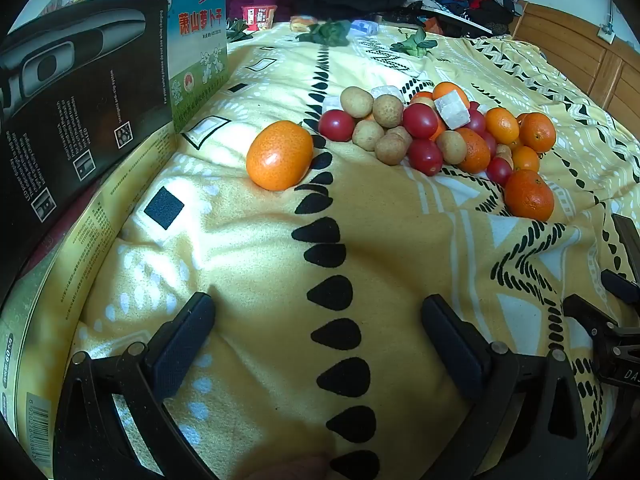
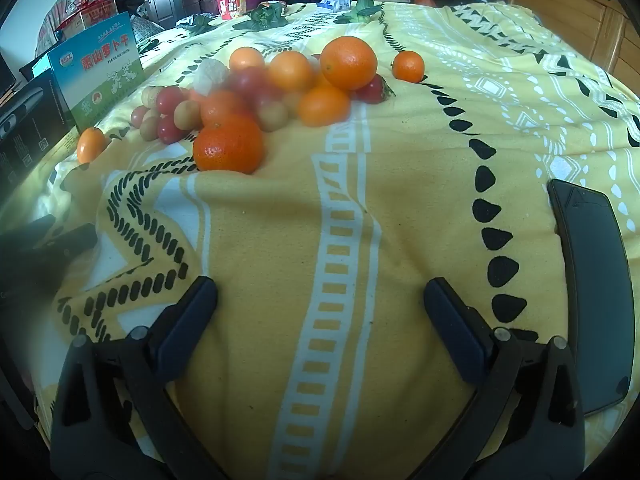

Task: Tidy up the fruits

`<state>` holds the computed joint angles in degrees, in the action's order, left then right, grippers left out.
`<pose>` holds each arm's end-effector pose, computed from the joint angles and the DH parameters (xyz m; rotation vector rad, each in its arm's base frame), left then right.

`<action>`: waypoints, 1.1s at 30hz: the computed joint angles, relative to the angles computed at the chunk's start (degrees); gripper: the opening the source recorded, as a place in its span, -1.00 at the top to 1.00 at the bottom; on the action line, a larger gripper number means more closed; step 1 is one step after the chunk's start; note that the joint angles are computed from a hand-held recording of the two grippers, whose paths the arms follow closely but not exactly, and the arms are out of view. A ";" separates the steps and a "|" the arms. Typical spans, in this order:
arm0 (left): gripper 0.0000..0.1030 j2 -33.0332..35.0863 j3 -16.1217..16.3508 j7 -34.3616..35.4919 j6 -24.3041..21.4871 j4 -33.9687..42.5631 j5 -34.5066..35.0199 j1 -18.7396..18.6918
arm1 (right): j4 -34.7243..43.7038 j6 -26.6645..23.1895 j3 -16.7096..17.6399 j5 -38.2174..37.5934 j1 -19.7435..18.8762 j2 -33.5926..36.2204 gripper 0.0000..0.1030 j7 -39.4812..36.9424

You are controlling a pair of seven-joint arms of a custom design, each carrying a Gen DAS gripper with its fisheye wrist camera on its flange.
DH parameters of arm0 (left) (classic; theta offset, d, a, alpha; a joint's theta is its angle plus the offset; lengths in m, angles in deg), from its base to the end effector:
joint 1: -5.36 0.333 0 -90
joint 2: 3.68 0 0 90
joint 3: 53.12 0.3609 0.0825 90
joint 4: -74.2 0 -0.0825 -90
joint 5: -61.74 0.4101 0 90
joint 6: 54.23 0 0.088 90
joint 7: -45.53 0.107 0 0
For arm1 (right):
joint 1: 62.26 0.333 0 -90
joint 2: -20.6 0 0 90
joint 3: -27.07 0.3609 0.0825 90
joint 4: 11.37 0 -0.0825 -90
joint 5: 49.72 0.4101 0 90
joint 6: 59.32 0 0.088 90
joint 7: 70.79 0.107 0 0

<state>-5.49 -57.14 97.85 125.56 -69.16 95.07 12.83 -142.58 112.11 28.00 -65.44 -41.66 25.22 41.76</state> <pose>0.5167 -0.0172 0.3878 -1.9572 1.7074 -0.6383 0.5401 0.2336 0.4118 -2.0315 1.5942 -0.4711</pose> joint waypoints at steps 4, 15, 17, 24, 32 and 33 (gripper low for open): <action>-1.00 0.03 0.01 0.16 -0.01 0.03 -0.22 -0.06 | -0.01 -0.09 0.01 -0.08 0.00 -0.04 -1.00 0.05; -1.00 0.02 -0.03 -0.27 0.10 0.00 0.30 0.08 | -0.26 0.11 0.08 -0.15 -0.09 -0.20 -1.00 0.14; -1.00 0.02 -0.02 -0.28 0.10 0.00 0.30 0.08 | -0.29 0.11 0.08 -0.19 -0.09 -0.23 -1.00 0.17; -1.00 0.51 -0.03 -1.13 -0.09 0.50 1.31 0.12 | -0.06 -0.09 0.24 -0.03 -0.18 -0.05 -1.00 0.02; -1.00 0.66 0.40 -0.29 -0.04 0.62 0.53 -0.23 | -0.10 0.00 0.08 0.13 -0.08 -0.08 -1.00 -0.17; -1.00 0.69 0.41 -0.26 -0.04 0.65 0.52 -0.23 | -0.10 0.00 0.07 0.13 -0.08 -0.08 -1.00 -0.17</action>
